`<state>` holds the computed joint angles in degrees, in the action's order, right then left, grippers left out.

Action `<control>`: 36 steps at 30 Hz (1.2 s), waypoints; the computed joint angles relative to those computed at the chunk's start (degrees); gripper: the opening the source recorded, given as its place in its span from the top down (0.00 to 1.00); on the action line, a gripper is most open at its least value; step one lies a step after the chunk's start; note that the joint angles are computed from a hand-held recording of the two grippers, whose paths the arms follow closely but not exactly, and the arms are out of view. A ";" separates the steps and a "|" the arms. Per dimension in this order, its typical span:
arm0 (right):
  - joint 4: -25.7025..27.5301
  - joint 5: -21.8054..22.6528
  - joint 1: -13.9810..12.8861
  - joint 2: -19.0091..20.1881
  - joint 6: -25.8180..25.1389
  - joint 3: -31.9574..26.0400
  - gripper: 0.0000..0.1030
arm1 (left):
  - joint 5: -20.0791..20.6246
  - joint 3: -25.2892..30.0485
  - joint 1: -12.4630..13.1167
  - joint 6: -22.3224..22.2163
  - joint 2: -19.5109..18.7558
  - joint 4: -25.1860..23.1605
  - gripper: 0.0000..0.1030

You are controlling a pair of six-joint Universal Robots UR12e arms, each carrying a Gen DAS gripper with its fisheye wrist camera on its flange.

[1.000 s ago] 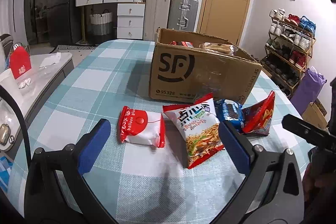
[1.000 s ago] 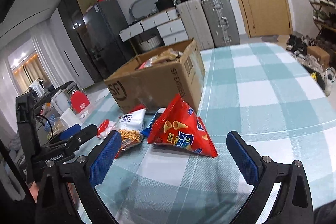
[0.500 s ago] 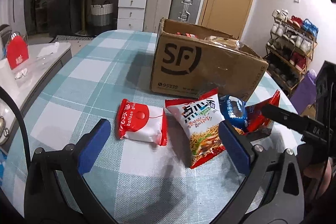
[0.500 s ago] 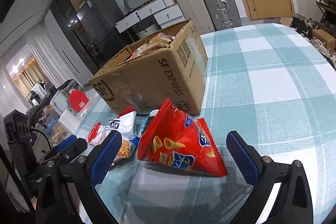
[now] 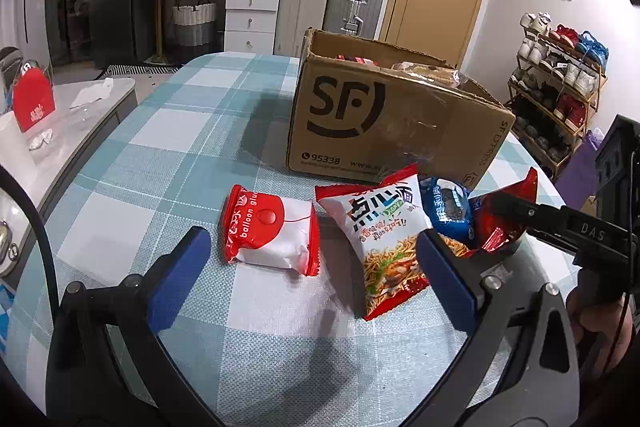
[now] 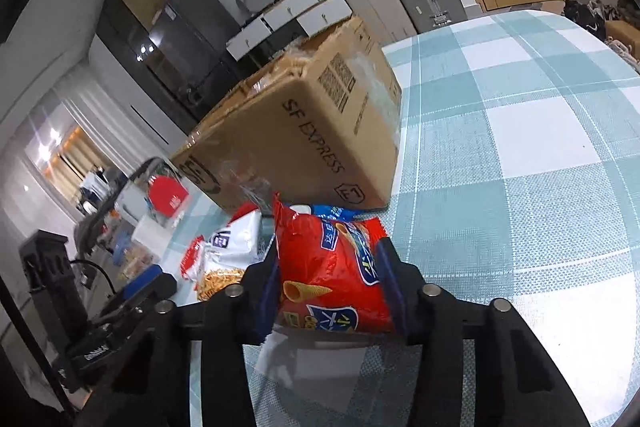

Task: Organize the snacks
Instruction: 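Grasp the red triangular chip bag with the right tool, then grasp the red-white balloon pack with the left tool while the right tool holds the chip bag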

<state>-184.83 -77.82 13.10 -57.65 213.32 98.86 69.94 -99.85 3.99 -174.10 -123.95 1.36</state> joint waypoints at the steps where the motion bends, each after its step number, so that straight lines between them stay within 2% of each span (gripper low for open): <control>1: -0.02 0.00 0.04 0.02 -0.12 -0.05 0.59 | 0.17 0.03 -0.02 0.00 -0.04 0.12 0.01; 7: -4.12 0.00 -0.06 -0.13 0.97 1.14 0.61 | 0.43 -0.13 0.06 -0.49 0.10 0.23 0.01; 13: -7.07 0.77 0.22 -0.31 -0.95 1.66 0.61 | -0.06 -0.07 0.60 -3.19 0.02 0.25 0.01; 19: -8.42 0.30 0.42 -0.68 -1.42 2.21 0.61 | 3.01 0.20 0.95 -3.33 0.39 -1.57 0.01; 23: -7.73 0.01 0.64 -0.88 -2.35 2.11 0.61 | 4.54 2.65 1.02 -2.52 -0.03 -7.50 0.01; 27: -8.36 -0.40 0.59 -1.05 -1.77 2.57 0.61 | 5.44 6.45 0.38 1.20 -1.27 -15.20 0.01; 30: -8.50 -0.60 0.70 -1.13 -2.09 2.62 0.61 | 7.26 8.13 -0.43 3.65 -2.10 -18.05 0.01; 32: -8.63 -0.61 0.73 -1.17 -2.24 2.66 0.61 | 9.89 9.56 -1.25 4.98 -2.75 -20.93 0.01; 36: -8.75 -0.21 0.57 -1.18 -1.86 2.77 0.61 | 12.22 11.27 -2.04 5.58 -3.59 -24.06 0.04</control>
